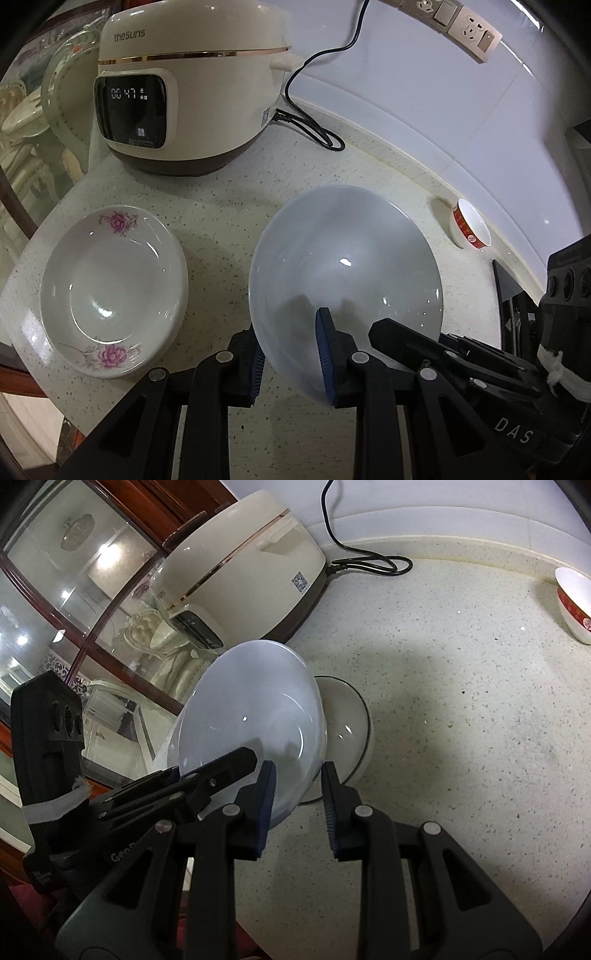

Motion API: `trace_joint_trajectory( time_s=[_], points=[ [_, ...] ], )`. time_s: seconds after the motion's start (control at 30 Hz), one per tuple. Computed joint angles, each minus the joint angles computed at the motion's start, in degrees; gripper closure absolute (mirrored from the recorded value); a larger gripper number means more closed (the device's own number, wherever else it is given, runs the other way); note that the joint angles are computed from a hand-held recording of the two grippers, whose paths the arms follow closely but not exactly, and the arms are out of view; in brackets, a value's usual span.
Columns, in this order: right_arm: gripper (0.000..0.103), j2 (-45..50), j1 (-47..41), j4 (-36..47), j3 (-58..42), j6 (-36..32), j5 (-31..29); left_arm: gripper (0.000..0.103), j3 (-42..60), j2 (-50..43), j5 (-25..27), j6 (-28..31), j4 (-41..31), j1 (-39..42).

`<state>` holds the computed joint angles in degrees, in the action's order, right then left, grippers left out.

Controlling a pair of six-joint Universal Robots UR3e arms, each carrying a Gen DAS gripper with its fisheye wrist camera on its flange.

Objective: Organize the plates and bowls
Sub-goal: 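Carry the plain white bowl with both tools into the green-rimmed bowl, then open both tools to release the plain white bowl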

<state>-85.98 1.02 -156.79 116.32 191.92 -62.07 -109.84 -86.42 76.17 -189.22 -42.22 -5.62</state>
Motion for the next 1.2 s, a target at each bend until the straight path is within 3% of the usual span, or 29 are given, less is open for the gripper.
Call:
trace_joint_trajectory(
  time_s=[0.5, 0.77, 1.0, 1.1, 1.2],
  points=[
    [0.074, 3.2, -0.4, 3.4, -3.5, -0.2, -0.2, 0.077, 3.0, -4.9, 3.6, -0.9, -0.1, -2.5],
    [0.061, 3.0, 0.0, 4.1, -4.5, 0.6, -1.8, 0.073, 2.0, -5.0, 4.8, -0.7, 0.8, -1.9],
    [0.060, 2.8, -0.1, 5.1, -5.0, 0.2, -2.3, 0.073, 1.4, -4.8, 5.2, -0.1, 1.7, -1.8],
    [0.054, 1.7, -0.7, 4.5, -4.2, 0.5, -2.2, 0.073, 0.6, -3.7, 5.8, -0.5, 2.7, -1.6],
    [0.048, 0.4, -1.6, 2.8, -2.7, 1.5, -2.1, 0.063, -0.6, -2.4, 5.0, -1.4, 3.2, -0.7]
  ],
)
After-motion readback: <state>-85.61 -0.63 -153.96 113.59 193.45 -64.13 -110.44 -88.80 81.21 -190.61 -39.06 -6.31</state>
